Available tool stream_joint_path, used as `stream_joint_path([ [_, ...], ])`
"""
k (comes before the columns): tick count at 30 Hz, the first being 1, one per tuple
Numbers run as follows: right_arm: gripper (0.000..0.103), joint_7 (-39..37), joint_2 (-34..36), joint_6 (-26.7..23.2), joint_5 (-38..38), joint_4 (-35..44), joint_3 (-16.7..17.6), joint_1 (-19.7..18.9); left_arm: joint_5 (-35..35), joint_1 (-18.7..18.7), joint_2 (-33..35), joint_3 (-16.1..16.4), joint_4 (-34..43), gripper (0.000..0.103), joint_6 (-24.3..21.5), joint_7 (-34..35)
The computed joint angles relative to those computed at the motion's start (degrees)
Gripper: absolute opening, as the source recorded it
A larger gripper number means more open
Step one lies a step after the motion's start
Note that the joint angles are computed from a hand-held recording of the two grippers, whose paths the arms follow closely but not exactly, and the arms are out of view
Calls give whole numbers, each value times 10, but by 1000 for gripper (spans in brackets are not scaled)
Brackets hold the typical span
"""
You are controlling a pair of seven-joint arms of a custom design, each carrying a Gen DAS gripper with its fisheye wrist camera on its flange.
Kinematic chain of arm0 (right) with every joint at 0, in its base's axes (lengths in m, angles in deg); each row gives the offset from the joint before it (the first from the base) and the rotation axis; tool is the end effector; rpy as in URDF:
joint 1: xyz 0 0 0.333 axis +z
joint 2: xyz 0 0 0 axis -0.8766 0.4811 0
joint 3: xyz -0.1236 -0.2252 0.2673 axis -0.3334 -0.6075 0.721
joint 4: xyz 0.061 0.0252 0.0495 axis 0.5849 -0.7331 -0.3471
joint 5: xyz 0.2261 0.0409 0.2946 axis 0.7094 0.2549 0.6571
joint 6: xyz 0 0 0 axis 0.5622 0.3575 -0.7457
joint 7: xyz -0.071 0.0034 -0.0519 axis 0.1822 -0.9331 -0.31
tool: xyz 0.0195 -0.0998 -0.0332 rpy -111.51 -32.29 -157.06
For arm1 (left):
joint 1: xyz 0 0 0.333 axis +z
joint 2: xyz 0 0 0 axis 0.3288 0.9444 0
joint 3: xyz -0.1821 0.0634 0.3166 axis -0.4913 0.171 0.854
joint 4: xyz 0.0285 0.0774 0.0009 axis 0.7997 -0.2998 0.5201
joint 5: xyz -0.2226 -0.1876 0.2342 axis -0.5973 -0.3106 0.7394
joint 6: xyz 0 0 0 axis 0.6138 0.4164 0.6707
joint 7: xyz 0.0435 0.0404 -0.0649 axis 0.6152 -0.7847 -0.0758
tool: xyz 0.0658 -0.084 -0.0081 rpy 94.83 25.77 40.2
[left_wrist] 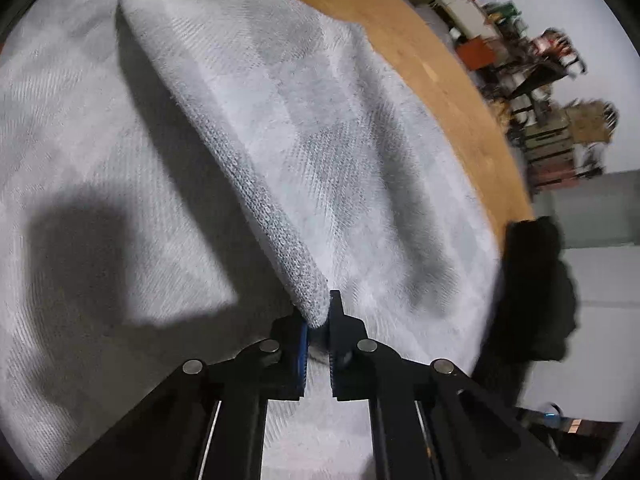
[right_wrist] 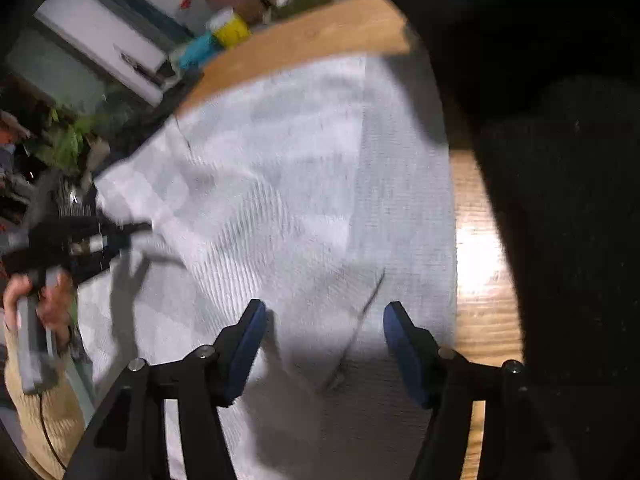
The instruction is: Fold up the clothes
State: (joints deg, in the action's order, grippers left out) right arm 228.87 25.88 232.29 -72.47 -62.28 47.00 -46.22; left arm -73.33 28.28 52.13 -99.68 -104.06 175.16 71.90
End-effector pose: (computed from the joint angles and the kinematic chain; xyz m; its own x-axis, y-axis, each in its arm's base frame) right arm 0.3599 0.2357 0.4898 -0.4323 -0.8018 -0.4125 -0.7664 0.5678 -0.3003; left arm 0.6662 -0.0415 0.6091 -0.0379 -0.8414 0.5390 -0.9993 0.0281 -0.0265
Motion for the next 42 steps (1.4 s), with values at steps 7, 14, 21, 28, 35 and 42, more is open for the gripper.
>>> stream_joint_path([
  [7, 60, -47, 37, -36, -63, 42, -9, -8, -8, 10, -13, 6, -21, 7, 5, 18],
  [14, 11, -156, 79, -86, -43, 99, -44, 41, -48, 20, 1, -2, 3, 7, -12, 15],
  [21, 10, -156, -17, 61, 22, 35, -32, 24, -82, 38, 15, -4, 54, 7, -49, 19],
  [28, 13, -86, -42, -54, -16, 55, 18, -50, 1, 8, 35, -2, 73, 7, -60, -23],
  [35, 51, -113, 14, -45, 28, 62, -13, 23, 16, 20, 34, -3, 58, 40, -122, -41],
  [42, 55, -94, 90, -131, -58, 134, -15, 30, -89, 32, -52, -3, -66, 66, -80, 34],
])
